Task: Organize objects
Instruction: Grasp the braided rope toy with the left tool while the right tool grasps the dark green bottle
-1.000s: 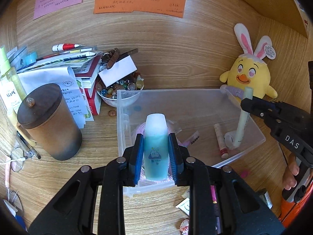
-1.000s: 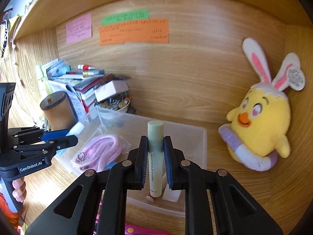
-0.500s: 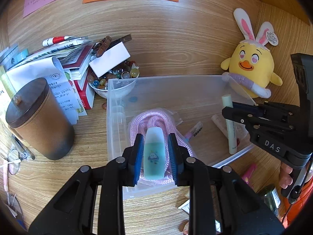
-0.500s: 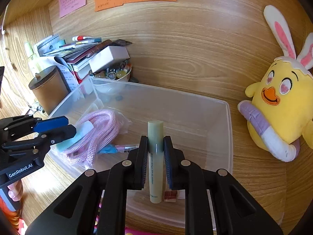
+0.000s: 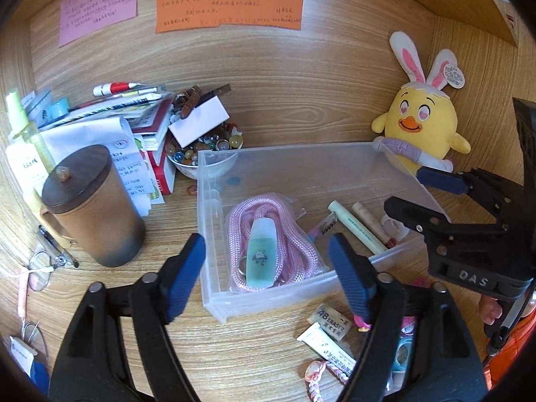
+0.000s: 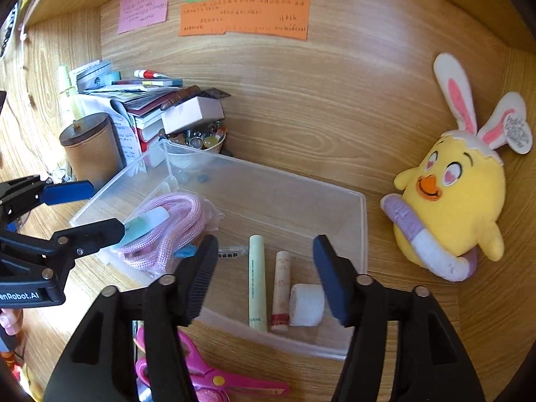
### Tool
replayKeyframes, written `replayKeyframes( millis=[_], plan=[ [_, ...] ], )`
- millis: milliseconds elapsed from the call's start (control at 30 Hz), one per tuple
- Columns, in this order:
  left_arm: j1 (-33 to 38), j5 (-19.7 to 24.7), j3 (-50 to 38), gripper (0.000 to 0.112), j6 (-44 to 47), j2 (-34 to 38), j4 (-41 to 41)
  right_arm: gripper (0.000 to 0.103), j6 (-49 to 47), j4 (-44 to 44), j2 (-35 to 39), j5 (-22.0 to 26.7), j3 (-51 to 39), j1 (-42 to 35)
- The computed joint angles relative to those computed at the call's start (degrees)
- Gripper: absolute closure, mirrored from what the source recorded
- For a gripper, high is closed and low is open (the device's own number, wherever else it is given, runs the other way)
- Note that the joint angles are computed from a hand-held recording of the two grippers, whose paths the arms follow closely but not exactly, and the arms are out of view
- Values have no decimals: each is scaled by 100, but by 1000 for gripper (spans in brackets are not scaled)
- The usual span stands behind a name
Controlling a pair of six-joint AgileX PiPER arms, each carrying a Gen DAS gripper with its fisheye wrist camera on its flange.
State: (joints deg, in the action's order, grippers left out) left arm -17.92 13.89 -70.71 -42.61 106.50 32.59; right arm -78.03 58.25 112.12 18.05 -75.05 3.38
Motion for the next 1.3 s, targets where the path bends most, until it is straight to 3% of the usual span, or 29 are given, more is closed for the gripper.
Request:
replayKeyframes(
  millis=[67, 200, 467, 667, 767, 900, 1133, 1300],
  plan=[
    [-30, -30, 164, 18, -201, -142, 195, 38, -507, 446, -182, 117, 245, -93],
    [-35, -121, 472, 16, -276, -360, 222, 30, -1347, 1248, -513, 210, 766, -253],
    [-77, -107, 989, 15, -787, -492, 638, 22, -3086, 2860, -1069, 71, 1930, -563],
    [-133, -169, 1379, 15, -826, -401, 630, 22, -3309, 2983, -1153, 145, 2456, -901],
    [-141, -260, 1496, 15, -96, -340, -107, 22, -3428, 3028, -1148, 94, 2644, -1004],
    [-244, -332, 1625, 15, 4, -274, -266, 22, -3046, 2590, -1071, 221, 2746, -1164],
    [-447, -206, 1632, 42, 212, -140, -351, 25, -2621, 2144, -896, 591, 2861, -1438],
    [-599, -185, 1576, 58, 38, -98, -62, 51, -2398, 1919, -758, 772, 2877, -1503]
  ],
)
